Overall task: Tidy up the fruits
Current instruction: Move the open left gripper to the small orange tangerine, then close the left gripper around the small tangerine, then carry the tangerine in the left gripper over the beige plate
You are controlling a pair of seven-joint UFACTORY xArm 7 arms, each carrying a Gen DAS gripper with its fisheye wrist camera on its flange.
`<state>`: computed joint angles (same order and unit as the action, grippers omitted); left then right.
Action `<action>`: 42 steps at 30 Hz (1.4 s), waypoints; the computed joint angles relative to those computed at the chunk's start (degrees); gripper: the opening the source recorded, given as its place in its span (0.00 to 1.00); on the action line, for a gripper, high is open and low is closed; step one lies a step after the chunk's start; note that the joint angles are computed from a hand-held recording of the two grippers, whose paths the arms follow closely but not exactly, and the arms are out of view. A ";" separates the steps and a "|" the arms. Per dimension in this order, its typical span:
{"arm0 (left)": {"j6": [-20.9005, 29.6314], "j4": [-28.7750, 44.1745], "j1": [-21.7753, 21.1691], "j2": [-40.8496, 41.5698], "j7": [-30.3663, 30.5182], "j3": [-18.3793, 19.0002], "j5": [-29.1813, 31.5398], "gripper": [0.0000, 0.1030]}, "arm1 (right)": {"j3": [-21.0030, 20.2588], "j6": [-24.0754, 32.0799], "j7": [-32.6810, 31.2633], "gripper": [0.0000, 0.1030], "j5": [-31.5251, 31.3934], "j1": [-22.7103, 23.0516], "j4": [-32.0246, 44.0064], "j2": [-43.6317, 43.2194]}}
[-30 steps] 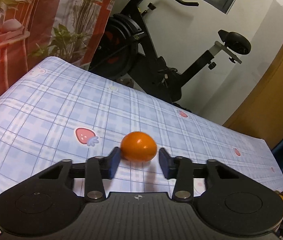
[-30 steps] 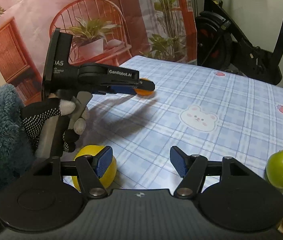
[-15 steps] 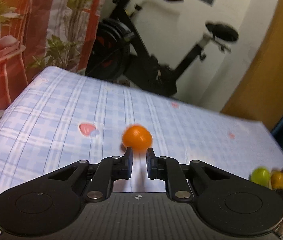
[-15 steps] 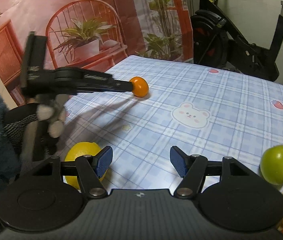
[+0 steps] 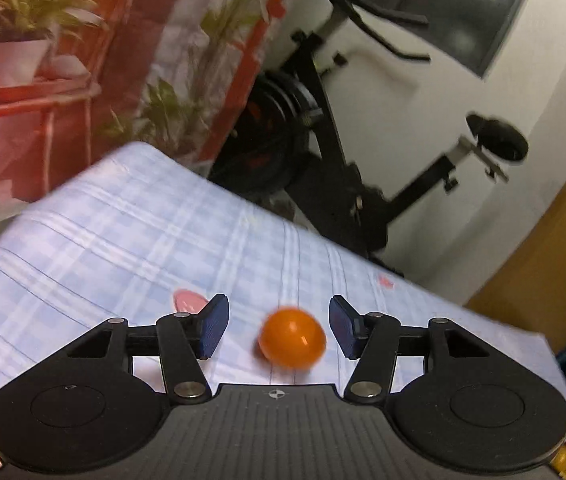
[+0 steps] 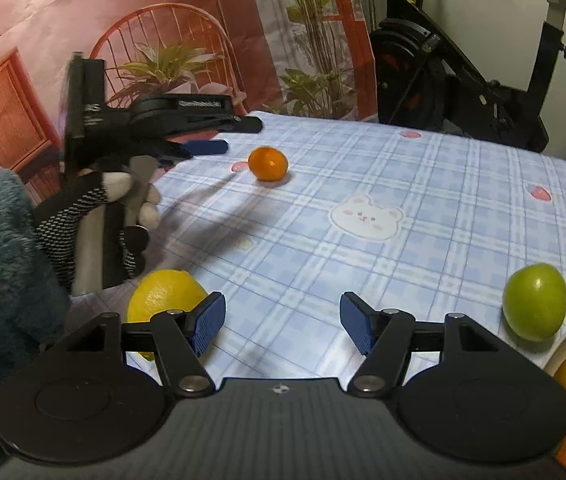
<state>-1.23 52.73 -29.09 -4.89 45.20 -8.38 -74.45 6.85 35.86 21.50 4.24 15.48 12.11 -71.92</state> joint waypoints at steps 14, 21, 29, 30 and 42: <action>0.52 1.53 1.66 2.26 0.53 -1.94 0.68 0.40 | -0.88 0.51 0.25 0.65 0.68 -0.22 -1.58 -0.84; 3.16 -3.86 1.02 -3.00 -6.72 -0.17 11.93 0.40 | -0.51 1.15 0.96 0.65 0.43 -0.74 -1.53 -2.27; 12.35 -12.42 -0.17 -13.69 -13.80 3.35 24.61 0.40 | 0.77 4.38 3.76 0.65 0.43 -0.97 -2.85 -7.96; 13.29 -13.11 -0.56 -14.87 -14.66 3.89 25.55 0.40 | 0.98 5.04 4.32 0.65 0.44 -0.98 -3.06 -8.96; 23.49 -15.31 -8.98 -25.44 -20.89 6.93 29.86 0.41 | 5.03 11.87 5.16 0.65 -2.89 1.19 -3.47 -20.05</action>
<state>22.26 37.42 -38.08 -30.33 24.31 -1.45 -44.59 11.88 47.72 26.66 1.35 16.67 8.64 -91.97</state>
